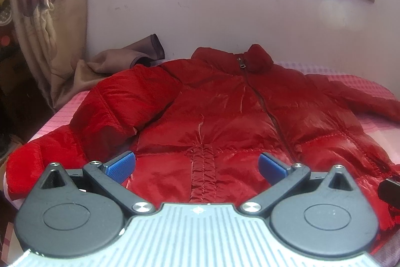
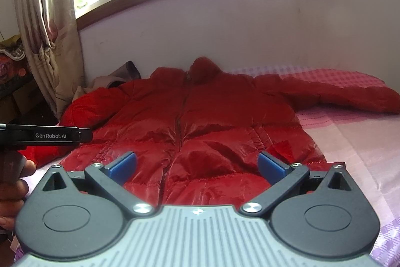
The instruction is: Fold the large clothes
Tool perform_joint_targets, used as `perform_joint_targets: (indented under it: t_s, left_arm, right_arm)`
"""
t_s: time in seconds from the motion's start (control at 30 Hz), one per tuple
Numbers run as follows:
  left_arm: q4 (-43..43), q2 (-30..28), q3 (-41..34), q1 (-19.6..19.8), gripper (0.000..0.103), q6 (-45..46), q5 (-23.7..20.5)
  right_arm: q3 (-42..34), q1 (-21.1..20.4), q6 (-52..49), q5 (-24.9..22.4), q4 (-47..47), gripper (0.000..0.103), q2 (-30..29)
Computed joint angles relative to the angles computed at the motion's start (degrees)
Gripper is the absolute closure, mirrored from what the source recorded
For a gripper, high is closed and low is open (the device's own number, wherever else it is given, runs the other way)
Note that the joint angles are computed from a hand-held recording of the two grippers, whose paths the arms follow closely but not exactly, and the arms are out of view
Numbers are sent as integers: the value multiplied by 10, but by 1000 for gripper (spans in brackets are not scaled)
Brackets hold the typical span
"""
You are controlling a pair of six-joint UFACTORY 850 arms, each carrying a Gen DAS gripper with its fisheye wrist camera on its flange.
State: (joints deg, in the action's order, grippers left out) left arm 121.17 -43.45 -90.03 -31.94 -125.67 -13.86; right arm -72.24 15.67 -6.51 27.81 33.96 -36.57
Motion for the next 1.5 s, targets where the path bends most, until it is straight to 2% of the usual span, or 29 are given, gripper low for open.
perform_joint_targets:
  t_s: [0.73,1.5]
  left_arm:
    - [-111,-33,-50,0,0,117,18]
    - [-265,-67,-104,-12,0,284,12]
  right_arm:
    - [-32,-12,32,-24,-29,0,-19]
    - [-41,-45,133,-24,-92,0,-33]
